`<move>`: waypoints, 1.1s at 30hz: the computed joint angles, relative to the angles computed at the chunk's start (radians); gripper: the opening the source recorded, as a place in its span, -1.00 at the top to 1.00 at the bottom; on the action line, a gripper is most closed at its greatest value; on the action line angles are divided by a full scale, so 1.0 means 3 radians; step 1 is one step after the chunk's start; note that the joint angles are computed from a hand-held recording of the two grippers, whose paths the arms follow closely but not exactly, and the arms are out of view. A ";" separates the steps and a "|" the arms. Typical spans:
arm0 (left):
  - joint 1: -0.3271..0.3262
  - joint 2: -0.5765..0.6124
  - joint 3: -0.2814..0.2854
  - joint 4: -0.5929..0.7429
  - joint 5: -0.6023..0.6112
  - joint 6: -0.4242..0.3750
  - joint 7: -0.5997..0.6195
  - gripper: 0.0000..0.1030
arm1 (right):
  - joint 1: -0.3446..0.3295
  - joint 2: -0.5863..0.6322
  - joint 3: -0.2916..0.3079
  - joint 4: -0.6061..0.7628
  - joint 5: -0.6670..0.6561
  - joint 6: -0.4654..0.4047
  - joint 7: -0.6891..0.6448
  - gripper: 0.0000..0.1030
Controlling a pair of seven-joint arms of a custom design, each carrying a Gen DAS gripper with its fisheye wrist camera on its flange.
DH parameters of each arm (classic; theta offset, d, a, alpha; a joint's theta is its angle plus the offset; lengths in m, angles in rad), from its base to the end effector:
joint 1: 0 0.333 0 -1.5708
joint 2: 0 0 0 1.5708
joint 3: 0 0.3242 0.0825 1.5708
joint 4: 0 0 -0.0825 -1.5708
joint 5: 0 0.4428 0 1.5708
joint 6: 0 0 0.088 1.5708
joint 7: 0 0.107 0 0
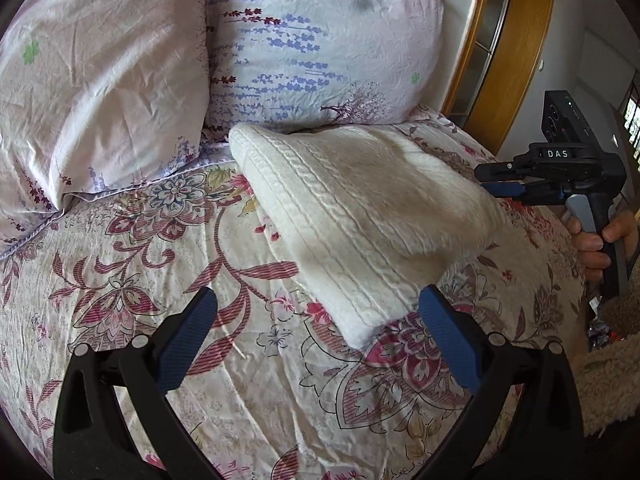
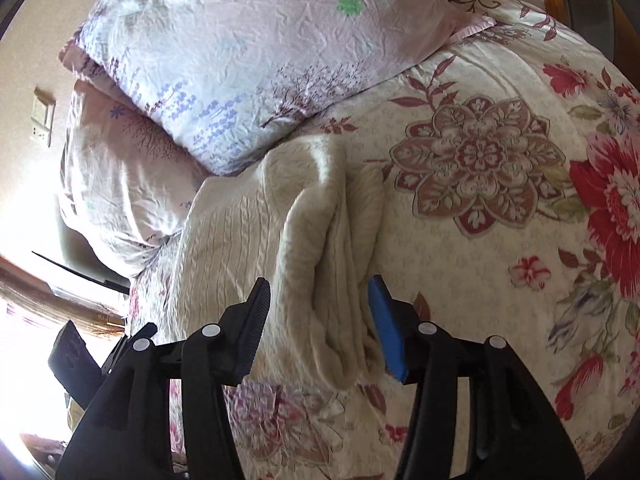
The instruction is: Fold small clothes
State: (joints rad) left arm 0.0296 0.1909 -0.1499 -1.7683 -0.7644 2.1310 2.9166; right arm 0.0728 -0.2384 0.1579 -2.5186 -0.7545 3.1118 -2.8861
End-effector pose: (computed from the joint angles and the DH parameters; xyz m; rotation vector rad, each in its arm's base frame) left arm 0.6850 -0.1077 0.4675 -0.6839 2.8232 -1.0973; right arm 0.4900 0.1755 0.4135 -0.8279 2.1584 -0.2056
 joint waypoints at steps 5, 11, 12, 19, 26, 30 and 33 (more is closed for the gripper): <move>-0.0038 -0.0149 -0.0038 -0.0239 -0.0133 0.0146 0.0451 -0.96 | -0.0136 0.0085 0.0227 0.0130 -0.0328 -0.0040 0.0294 -0.03; -0.0196 -0.0227 -0.0057 -0.0514 -0.0046 0.0717 0.0644 -0.95 | 0.0225 0.0194 -0.0012 0.0238 -0.0160 -0.0325 -0.0007 0.44; -0.0225 -0.0193 -0.0053 -0.0507 0.0018 0.0825 0.0536 -0.95 | 0.0237 0.0190 -0.0021 0.0237 -0.0178 -0.0351 0.0018 0.46; -0.0226 0.0063 -0.0029 -0.0272 0.0319 0.1048 -0.0182 -0.87 | 0.0275 0.0116 -0.0016 0.0240 -0.0357 -0.0529 0.0182 0.69; -0.0155 0.0275 0.0017 0.0001 0.0573 0.0712 -0.0800 -0.86 | 0.0442 0.0191 -0.0089 0.0177 -0.0107 -0.0530 0.0175 0.73; -0.0110 0.0307 -0.0010 0.0057 0.0609 0.0590 -0.0817 -0.89 | 0.0348 0.0213 -0.0058 0.0165 -0.0365 -0.0382 0.0485 0.72; -0.0006 0.0294 -0.0031 0.0135 0.0494 0.0311 -0.0635 -0.89 | 0.0230 0.0101 -0.0030 0.0084 -0.0522 -0.0186 0.0661 0.58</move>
